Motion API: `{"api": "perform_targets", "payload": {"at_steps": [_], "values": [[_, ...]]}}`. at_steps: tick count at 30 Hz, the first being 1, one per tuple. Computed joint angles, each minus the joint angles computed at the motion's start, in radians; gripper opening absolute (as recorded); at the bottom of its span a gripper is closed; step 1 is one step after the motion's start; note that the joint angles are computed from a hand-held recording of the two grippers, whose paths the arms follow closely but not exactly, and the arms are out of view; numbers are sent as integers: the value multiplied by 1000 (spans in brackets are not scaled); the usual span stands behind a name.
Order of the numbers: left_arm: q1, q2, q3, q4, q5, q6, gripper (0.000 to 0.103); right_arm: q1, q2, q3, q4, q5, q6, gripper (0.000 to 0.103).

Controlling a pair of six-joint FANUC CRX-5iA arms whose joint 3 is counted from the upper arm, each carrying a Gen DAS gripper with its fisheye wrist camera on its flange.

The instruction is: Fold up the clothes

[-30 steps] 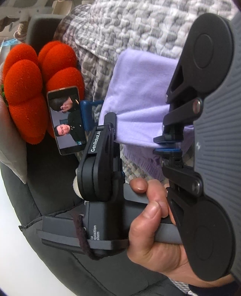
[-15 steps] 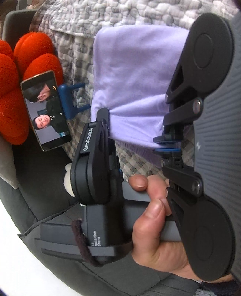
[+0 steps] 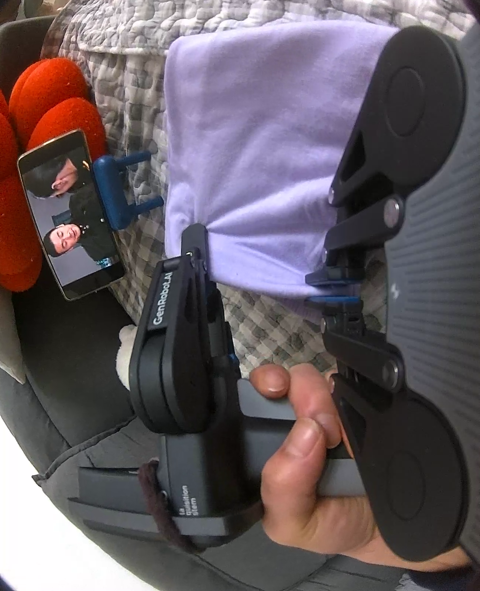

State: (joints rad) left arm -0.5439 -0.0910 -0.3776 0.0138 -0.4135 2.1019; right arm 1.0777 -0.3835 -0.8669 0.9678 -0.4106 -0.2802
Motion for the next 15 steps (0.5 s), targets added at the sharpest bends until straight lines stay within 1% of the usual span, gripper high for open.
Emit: {"api": "perform_targets", "payload": {"at_steps": [6, 9, 11, 13, 15], "values": [[-2, -9, 1, -24, 1, 11, 8, -8, 5, -8, 61, 23, -57, 9], [-16, 2, 37, -102, -50, 83, 8, 4, 16, 4, 40, 13, -32, 9], [-28, 6, 54, -146, -67, 114, 8, 9, 26, 11, 20, 9, -14, 10], [-40, 10, 74, -189, -90, 146, 8, -4, 26, 2, 48, 30, -41, 12], [-50, 13, 91, -225, -109, 171, 8, -33, 22, -20, 108, 74, -107, 14]]}}
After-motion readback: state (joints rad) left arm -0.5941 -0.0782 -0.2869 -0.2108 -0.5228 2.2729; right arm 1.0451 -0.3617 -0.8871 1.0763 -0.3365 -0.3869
